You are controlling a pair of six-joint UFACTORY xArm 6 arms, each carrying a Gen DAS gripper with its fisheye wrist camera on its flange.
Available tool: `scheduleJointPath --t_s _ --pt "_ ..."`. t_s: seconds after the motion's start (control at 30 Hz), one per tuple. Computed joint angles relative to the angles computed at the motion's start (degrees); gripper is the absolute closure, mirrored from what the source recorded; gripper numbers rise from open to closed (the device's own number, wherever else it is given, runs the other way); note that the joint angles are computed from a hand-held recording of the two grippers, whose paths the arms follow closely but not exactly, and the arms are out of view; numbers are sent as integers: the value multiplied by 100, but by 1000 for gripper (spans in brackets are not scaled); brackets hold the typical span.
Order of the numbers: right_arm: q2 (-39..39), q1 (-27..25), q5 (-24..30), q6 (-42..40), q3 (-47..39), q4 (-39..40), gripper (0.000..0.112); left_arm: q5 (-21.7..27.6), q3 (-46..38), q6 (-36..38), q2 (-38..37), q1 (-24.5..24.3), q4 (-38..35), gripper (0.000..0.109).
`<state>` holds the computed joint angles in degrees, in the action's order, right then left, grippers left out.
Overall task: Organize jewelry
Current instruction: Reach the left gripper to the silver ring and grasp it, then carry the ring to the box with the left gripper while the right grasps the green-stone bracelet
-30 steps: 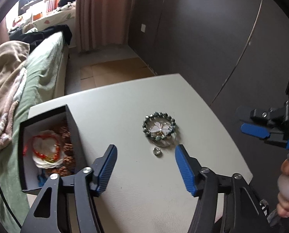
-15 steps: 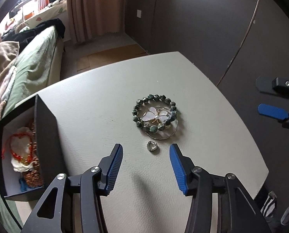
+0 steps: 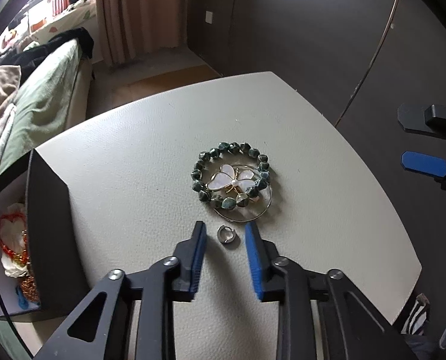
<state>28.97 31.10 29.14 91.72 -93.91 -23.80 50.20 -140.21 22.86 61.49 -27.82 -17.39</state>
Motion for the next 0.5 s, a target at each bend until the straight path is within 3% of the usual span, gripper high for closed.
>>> scheduleJointPath --t_s 0.1,0.17,0.4,0.5 --pt "63 -3 6 -70 -73 77 37 -50 -90 34 73 -10 -10 84" --pt "107 3 24 -98 -136 96 37 -109 -87 -25 83 -20 80 96" --pt "421 17 68 -351 -557 315 37 -47 -115 -48 -37 140 -295 96" --pt "658 34 50 -602 -854 547 52 38 -266 -156 -34 252 -475 96"
